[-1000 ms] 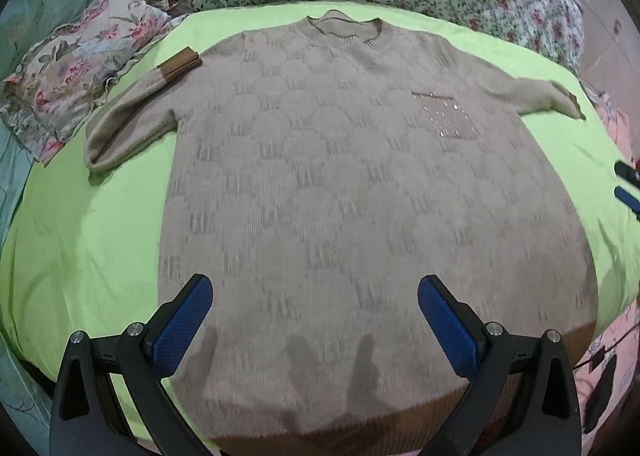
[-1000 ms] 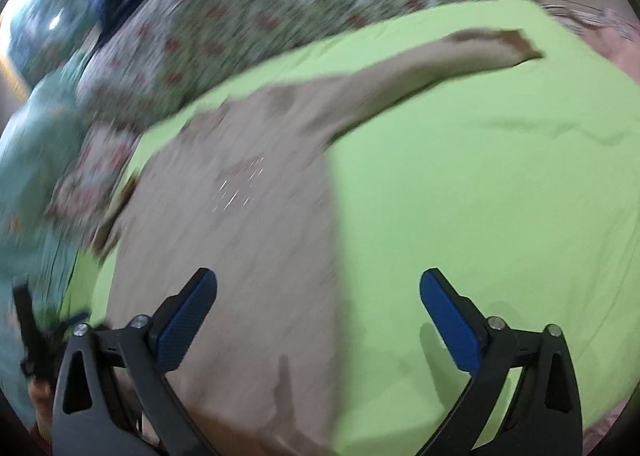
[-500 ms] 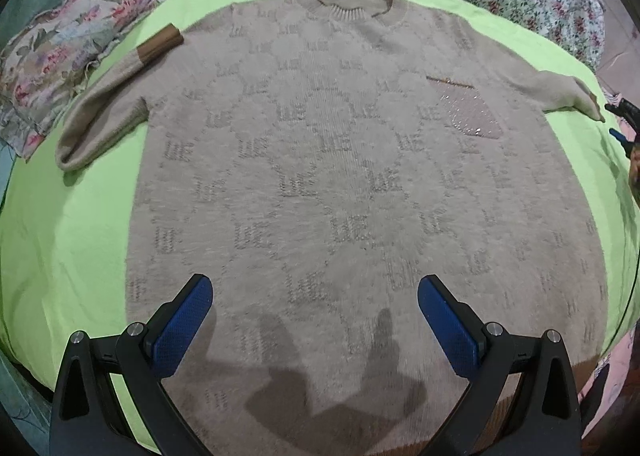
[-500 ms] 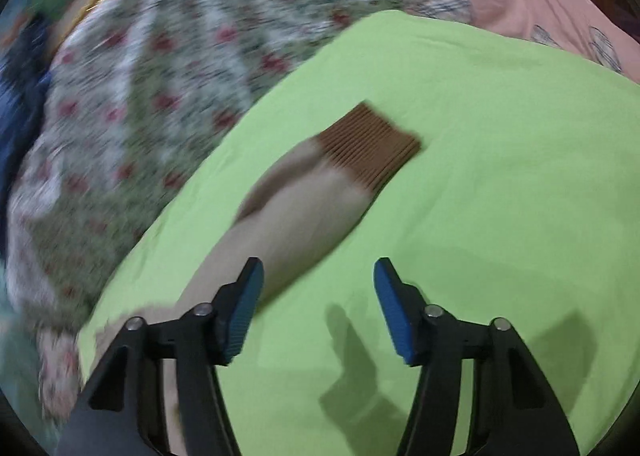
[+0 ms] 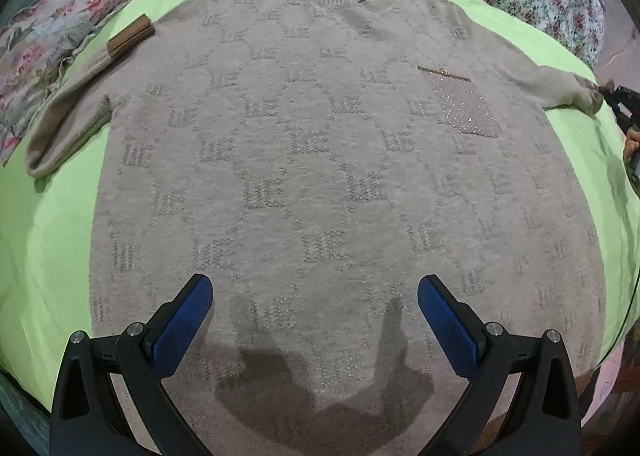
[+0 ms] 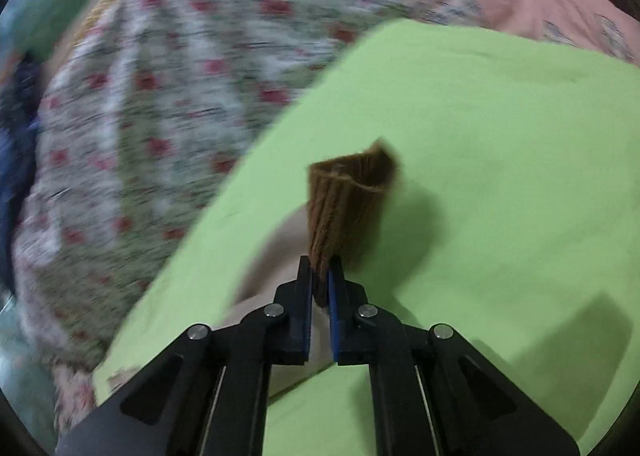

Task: Fold small clothes
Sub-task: 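Grasp the brown cuff of one sleeve with the right gripper, then fold the held sleeve across the sweater body with the right gripper, release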

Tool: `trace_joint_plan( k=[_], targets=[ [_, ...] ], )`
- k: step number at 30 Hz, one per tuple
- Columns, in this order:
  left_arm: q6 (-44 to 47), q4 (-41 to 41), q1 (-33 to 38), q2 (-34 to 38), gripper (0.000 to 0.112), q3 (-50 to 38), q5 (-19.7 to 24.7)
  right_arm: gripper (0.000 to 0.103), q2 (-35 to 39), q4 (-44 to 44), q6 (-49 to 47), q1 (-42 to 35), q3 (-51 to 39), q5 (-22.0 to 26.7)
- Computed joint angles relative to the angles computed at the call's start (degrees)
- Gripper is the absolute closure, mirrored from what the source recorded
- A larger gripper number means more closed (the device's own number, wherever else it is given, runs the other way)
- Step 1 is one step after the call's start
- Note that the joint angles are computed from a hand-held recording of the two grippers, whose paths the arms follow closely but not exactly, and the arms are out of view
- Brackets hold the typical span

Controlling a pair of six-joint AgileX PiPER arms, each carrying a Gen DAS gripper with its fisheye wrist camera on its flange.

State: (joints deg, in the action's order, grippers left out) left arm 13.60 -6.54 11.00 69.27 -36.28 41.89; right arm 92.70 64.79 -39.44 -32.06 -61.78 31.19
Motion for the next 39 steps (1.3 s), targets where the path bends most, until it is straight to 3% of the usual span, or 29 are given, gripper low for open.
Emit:
trace_joint_plan(
  k=[4,8,14,18,26,29,30,31,35,39],
  targets=[
    [5.45,-3.75,3.38,-1.32,0.010,0.76,0.42,0.095,-7.01,-1.02,1.82,11.26,2.88,1.91],
    [12.77,-8.02,9.77,-2.65,0.010,0.97,1.85,0.096,-7.51,-1.39,5.68,28.31,2.28,-0.86],
    [25.69,-16.00,22.77,-1.52,0.010,-1.37,5.10,0.096,5.03,-3.17,14.30,53.35,-8.31,-6.10],
    [33.09,-20.95,30.42,2.26,0.010,-4.45,8.75,0.096,17.74,-6.96,22.12,61.93,-20.29,-5.72],
    [37.77,-26.08,31.73,8.98,0.010,-8.85,6.36,0.095,34.87,-17.63,36.82,68.12,-38.59,-1.50],
    [37.87,-28.82,29.67,13.42,0.010,-11.71,5.73,0.086,37.03,-17.59,37.94,67.62,-41.42,1.53],
    [38.21,-29.91,29.07,14.71,0.010,-12.64,5.90,0.075,36.96,-14.26,35.66,66.82,-40.84,2.83],
    [38.39,-30.85,28.05,16.36,0.010,-13.93,6.01,0.072,36.45,-11.28,33.38,66.32,-39.98,3.13],
    [37.45,-33.83,22.76,24.66,0.010,-21.24,6.41,0.058,27.42,-0.81,21.88,64.62,-27.04,-1.90],
    [31.01,-33.01,16.52,35.99,0.010,-33.11,7.34,0.054,14.39,15.33,7.32,61.96,-8.37,-6.58]
  ],
)
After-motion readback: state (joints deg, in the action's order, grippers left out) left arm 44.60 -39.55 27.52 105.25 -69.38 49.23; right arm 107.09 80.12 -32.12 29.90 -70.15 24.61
